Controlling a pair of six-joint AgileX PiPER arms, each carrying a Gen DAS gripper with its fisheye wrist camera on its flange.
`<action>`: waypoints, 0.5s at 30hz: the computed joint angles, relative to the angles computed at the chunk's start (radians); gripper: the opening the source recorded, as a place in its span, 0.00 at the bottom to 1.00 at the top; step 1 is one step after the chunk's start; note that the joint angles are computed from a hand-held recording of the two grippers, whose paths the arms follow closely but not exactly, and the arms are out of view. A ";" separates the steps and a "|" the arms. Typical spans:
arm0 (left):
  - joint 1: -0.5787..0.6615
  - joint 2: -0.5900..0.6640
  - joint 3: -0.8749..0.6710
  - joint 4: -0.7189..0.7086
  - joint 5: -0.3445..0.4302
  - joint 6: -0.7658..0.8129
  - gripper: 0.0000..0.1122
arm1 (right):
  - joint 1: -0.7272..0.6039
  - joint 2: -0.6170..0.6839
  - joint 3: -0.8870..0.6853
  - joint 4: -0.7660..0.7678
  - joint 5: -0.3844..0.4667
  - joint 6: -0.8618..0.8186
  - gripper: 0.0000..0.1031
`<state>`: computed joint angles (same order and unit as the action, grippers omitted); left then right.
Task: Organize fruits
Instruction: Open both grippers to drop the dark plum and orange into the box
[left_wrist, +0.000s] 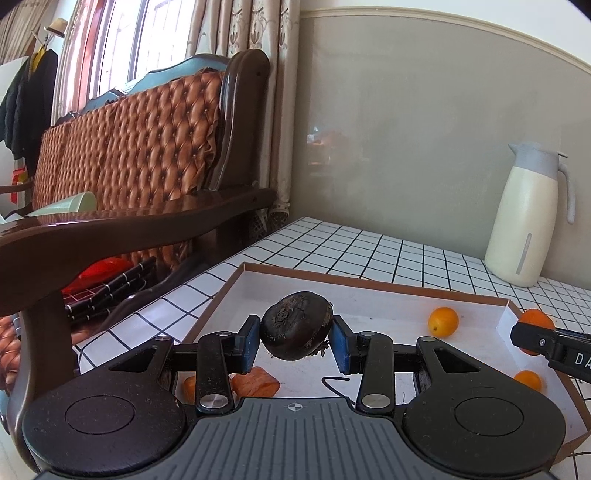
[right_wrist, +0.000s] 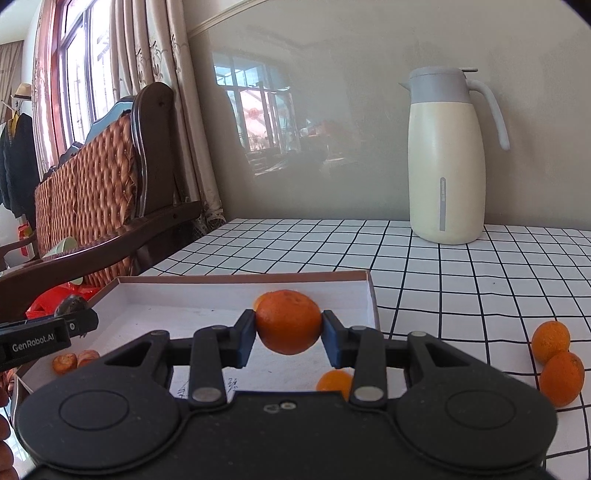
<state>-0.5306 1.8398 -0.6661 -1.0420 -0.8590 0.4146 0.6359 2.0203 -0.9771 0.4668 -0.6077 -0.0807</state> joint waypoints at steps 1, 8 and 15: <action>0.008 0.004 -0.007 0.002 0.007 0.000 0.36 | -0.004 0.006 -0.012 0.003 0.009 -0.004 0.29; 0.055 0.033 -0.072 -0.036 0.065 0.050 0.39 | -0.011 0.024 -0.058 0.072 0.013 -0.073 0.64; -0.053 -0.014 -0.021 -0.111 -0.168 0.078 0.92 | 0.011 -0.044 0.107 0.035 -0.277 0.064 0.94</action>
<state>-0.5835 1.8261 -0.6870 -1.1532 -1.0267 0.4927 0.6471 1.9765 -0.8704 0.5021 -0.8846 -0.0167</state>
